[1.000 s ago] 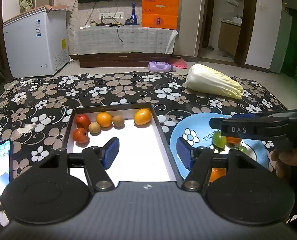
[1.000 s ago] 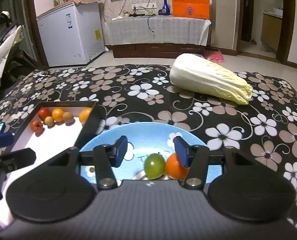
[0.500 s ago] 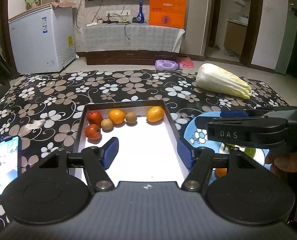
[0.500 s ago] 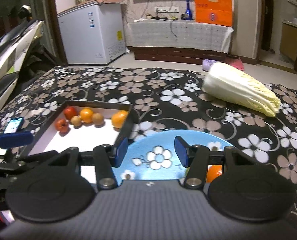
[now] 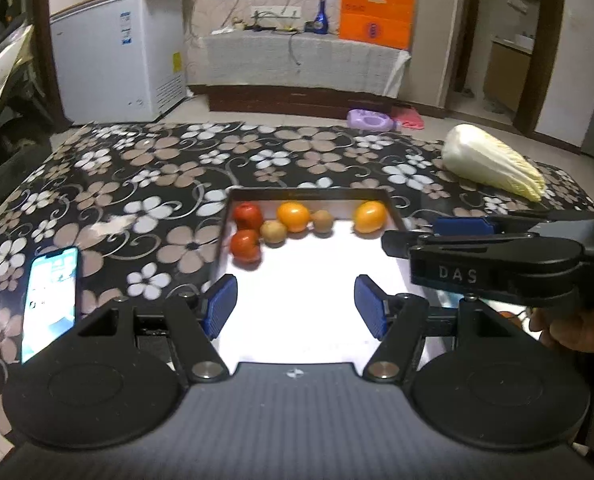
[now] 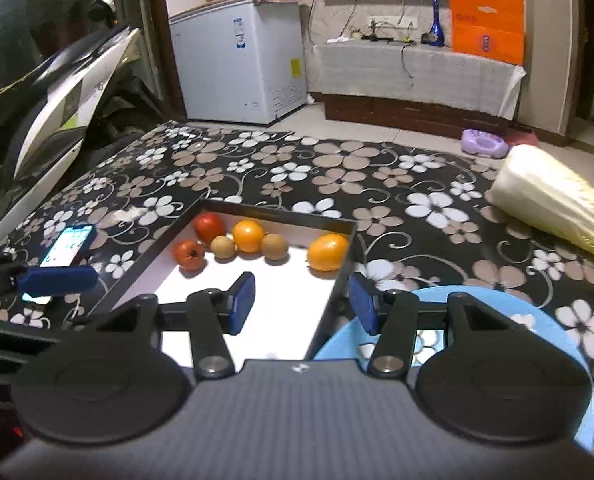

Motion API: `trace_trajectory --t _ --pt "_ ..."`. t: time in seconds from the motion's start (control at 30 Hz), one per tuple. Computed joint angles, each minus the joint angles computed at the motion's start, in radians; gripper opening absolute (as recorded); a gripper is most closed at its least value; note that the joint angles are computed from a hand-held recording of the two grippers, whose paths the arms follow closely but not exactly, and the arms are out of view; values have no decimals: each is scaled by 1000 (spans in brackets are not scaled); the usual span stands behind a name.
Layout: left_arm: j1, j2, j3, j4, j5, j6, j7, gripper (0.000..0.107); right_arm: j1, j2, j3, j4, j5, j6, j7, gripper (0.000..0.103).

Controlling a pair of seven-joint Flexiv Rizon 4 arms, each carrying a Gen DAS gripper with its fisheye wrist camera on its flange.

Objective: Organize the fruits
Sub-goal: 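Move both grippers back over the tray toward the remaining fruits, then close the right gripper on a brown round fruit and lift it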

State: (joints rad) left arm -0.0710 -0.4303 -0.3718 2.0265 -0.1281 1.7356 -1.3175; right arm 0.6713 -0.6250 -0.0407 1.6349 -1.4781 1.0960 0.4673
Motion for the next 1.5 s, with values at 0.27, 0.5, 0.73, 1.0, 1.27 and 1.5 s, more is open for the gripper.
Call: trace_trajectory --t 0.27,0.5,0.73,1.0,1.27,1.5 --pt "-5 4 22 -1 -24 -31 4 70 -13 -48 -19 -52 51 89 -2 54" --pt "-6 -1 28 -9 -30 -20 -1 69 -11 -107 -37 -129 137 163 -131 54" --pt "-3 -10 28 -26 -47 -37 -6 69 -21 -210 31 -273 431 84 -558 37" --pt "35 -25 -18 -38 -61 -51 13 69 21 -281 4 -387 608 -24 -767 37" --pt "16 -30 -4 -52 -82 -68 16 69 55 -287 -60 -389 715 26 -849 31" --pt "-41 -39 49 -72 -84 -81 16 69 91 -246 -118 -308 722 75 -800 24"
